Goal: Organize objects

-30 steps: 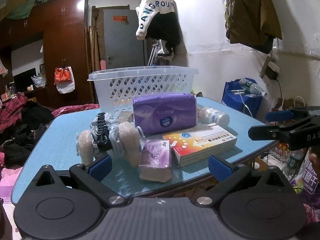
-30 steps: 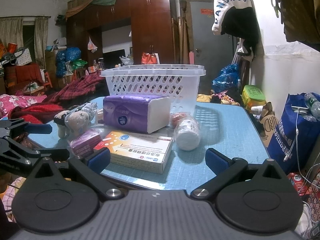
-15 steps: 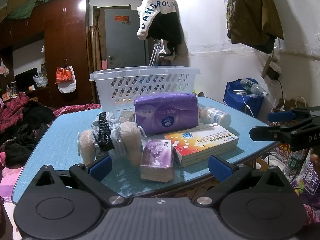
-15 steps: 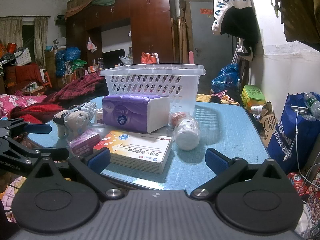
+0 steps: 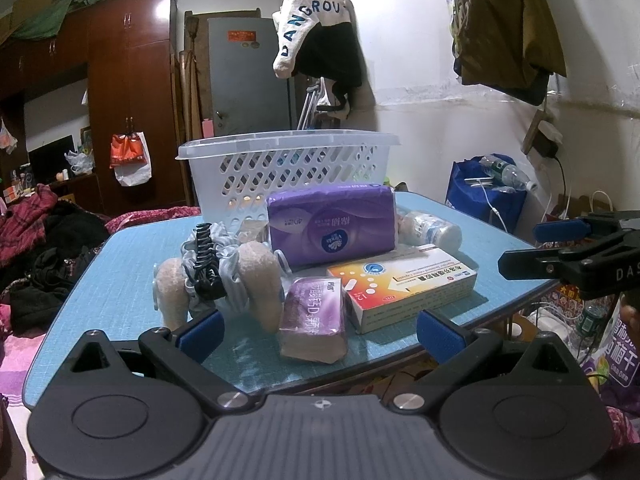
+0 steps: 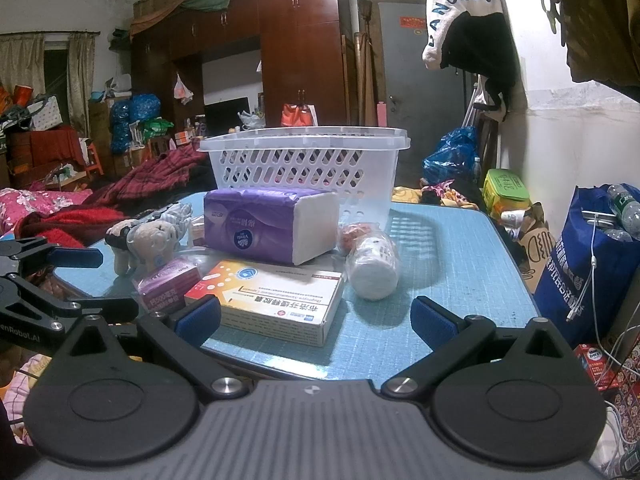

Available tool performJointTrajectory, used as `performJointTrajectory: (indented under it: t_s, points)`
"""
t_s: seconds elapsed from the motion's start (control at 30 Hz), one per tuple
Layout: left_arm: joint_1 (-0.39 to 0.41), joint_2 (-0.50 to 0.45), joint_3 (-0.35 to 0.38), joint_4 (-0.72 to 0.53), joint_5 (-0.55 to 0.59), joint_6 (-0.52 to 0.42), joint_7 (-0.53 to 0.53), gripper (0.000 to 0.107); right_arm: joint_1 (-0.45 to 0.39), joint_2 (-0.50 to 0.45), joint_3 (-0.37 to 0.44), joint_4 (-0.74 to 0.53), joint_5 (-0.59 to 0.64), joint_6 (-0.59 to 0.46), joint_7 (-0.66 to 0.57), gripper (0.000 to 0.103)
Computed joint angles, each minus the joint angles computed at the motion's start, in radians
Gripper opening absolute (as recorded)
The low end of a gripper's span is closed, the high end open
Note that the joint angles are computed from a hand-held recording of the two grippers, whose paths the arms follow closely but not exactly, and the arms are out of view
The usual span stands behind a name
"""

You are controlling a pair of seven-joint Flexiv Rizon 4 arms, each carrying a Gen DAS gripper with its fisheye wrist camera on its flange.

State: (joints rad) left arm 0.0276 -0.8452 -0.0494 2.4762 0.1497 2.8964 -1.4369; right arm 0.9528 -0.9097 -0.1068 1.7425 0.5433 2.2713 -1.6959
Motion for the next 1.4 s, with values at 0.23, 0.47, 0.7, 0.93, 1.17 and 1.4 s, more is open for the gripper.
performJointTrajectory:
  t_s: [0.23, 0.47, 0.7, 0.93, 1.17, 1.4]
  points:
    - [-0.001, 0.000, 0.001, 0.000, 0.000, 0.000, 0.000, 0.103, -0.001, -0.001, 0.001, -0.001, 0.001, 0.000, -0.002, 0.103]
    - [0.000, -0.004, 0.000, -0.002, -0.006, 0.006, -0.010, 0.103, 0.044, -0.045, -0.041, -0.051, 0.090, 0.062, -0.054, 0.103]
    - [0.012, -0.056, 0.009, -0.021, -0.022, 0.170, -0.063, 0.103, -0.062, -0.118, 0.062, -0.093, -0.045, 0.277, -0.067, 0.103]
    - [0.073, -0.067, 0.004, -0.063, 0.016, 0.255, -0.106, 0.103, -0.188, -0.111, 0.168, -0.079, -0.229, 0.258, 0.052, 0.103]
    - [0.190, -0.046, 0.037, -0.071, 0.084, 0.202, -0.150, 0.103, -0.128, -0.167, 0.136, -0.188, -0.348, 0.215, 0.014, 0.103]
    - [0.277, -0.095, 0.073, -0.101, 0.219, 0.219, -0.127, 0.103, -0.128, -0.219, 0.139, -0.285, -0.497, 0.073, 0.058, 0.099]
